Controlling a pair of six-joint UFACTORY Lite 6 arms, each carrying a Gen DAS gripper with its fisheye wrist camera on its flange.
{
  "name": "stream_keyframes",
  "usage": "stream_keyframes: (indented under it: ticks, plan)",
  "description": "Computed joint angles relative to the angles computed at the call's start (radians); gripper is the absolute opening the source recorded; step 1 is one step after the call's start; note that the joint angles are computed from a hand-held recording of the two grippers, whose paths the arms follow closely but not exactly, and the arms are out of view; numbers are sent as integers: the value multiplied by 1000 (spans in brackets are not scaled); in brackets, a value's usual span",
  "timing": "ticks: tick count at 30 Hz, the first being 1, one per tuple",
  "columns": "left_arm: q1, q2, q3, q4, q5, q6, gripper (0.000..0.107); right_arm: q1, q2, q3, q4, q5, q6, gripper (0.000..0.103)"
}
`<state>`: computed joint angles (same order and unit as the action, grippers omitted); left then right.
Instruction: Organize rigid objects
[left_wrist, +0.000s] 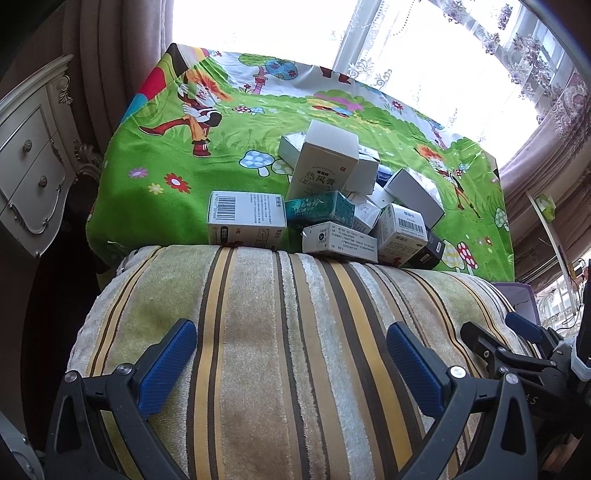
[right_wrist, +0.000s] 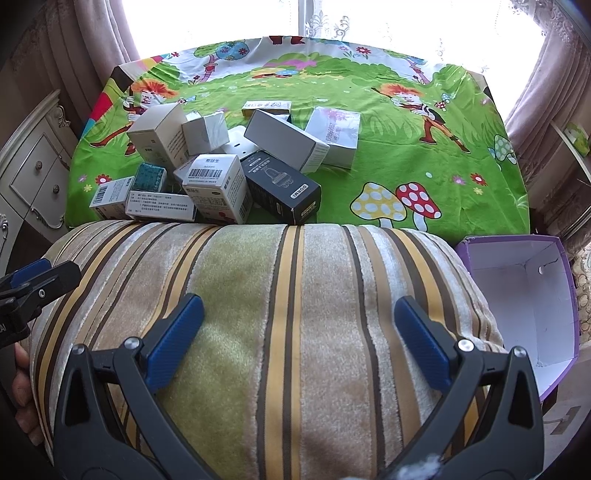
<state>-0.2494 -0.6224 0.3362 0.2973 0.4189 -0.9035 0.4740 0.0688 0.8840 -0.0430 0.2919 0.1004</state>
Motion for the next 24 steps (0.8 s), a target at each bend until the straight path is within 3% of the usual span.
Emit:
stream_keyframes:
  ticks: [6, 12, 17, 24]
  plan:
    - [50, -37, -18, -102, -22, 111, 103, -13, 18, 26, 65, 23, -71, 103]
    - [113, -64, -26, -255, -34, 282, 103, -48, 71, 111, 183, 121, -234, 103]
    - [159, -83, -28, -365, -30, 410, 103, -55, 62, 107, 215, 123, -265, 103]
    - [252, -108, -19, -461, -4, 553, 103, -110, 36, 90, 429, 117, -453, 103]
